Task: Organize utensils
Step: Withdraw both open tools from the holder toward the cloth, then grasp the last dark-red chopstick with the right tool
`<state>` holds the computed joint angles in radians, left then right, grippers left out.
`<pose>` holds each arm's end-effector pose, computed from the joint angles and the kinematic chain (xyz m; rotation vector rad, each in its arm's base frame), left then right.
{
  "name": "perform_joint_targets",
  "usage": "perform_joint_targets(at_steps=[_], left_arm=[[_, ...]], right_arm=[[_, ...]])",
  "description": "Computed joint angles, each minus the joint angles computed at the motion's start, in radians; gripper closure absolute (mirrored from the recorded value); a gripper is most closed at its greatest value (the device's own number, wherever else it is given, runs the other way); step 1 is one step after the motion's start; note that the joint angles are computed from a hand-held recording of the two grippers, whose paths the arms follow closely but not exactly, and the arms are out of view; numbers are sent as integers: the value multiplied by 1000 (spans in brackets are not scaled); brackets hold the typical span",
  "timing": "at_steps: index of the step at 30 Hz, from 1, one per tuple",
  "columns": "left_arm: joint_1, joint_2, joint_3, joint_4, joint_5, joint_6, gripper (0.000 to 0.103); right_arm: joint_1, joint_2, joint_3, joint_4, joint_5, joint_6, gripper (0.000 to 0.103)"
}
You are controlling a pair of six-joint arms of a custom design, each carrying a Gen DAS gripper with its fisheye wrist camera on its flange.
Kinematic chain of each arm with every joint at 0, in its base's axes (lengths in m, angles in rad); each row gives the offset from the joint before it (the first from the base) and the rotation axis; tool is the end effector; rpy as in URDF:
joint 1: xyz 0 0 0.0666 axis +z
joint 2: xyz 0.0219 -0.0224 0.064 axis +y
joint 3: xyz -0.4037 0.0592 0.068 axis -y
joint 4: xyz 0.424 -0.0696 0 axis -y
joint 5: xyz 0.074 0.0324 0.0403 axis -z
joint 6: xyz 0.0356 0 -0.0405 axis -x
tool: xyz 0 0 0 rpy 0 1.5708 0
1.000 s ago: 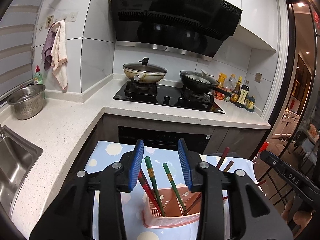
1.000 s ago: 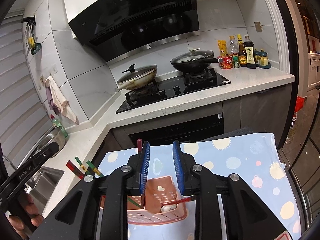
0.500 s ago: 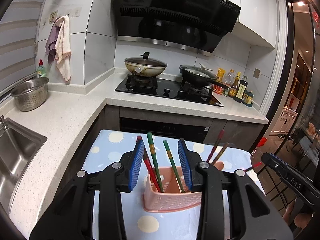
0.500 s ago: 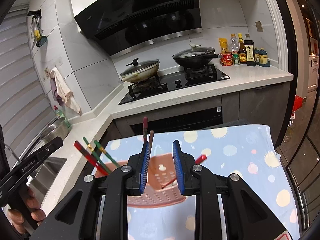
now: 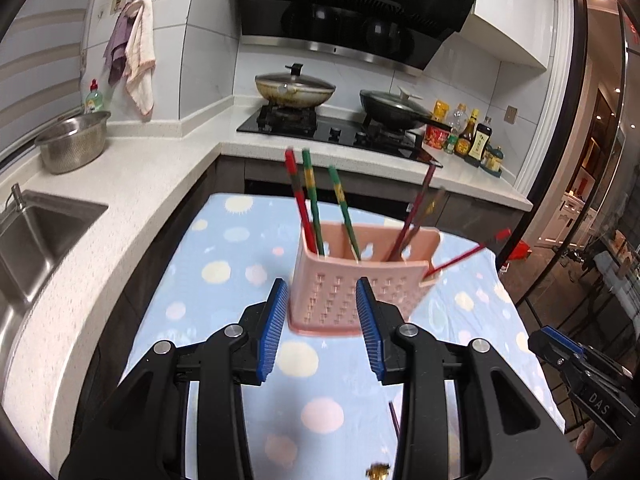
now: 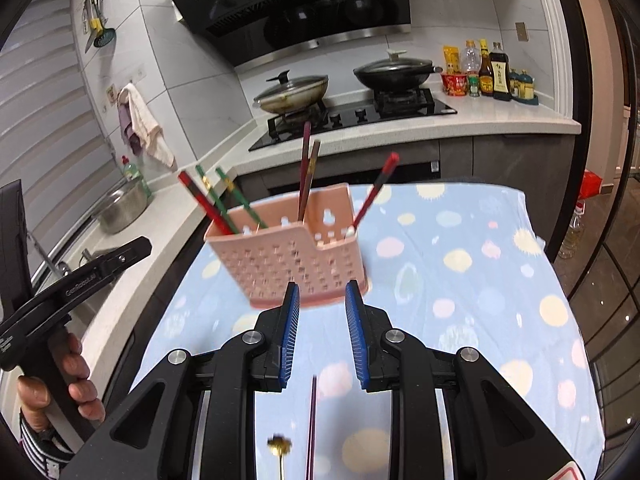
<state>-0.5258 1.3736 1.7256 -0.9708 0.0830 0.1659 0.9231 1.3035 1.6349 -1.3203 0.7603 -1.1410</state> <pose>0.4278 -0.2521 0.6223 0.4456 2.1833 -0.4764 0.2832 0.3330 0.5924 0.5027 2.1659 0.1148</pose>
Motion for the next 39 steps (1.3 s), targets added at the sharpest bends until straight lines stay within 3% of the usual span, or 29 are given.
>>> perform_joint_targets(at_steps=[9, 19, 29, 39], left_arm=[[-9, -131, -183, -31, -12, 14, 69], [-23, -247, -358, -90, -18, 40, 69], [-39, -316, -471, -145, -20, 47, 69], [-74, -342, -521, -178, -27, 45, 69]], right_arm=[[137, -9, -80, -83, -62, -188, 79], [258, 2, -185, -73, -181, -335, 79], [297, 48, -207, -30, -267, -312, 79], [293, 67, -203, -33, -294, -298, 82]])
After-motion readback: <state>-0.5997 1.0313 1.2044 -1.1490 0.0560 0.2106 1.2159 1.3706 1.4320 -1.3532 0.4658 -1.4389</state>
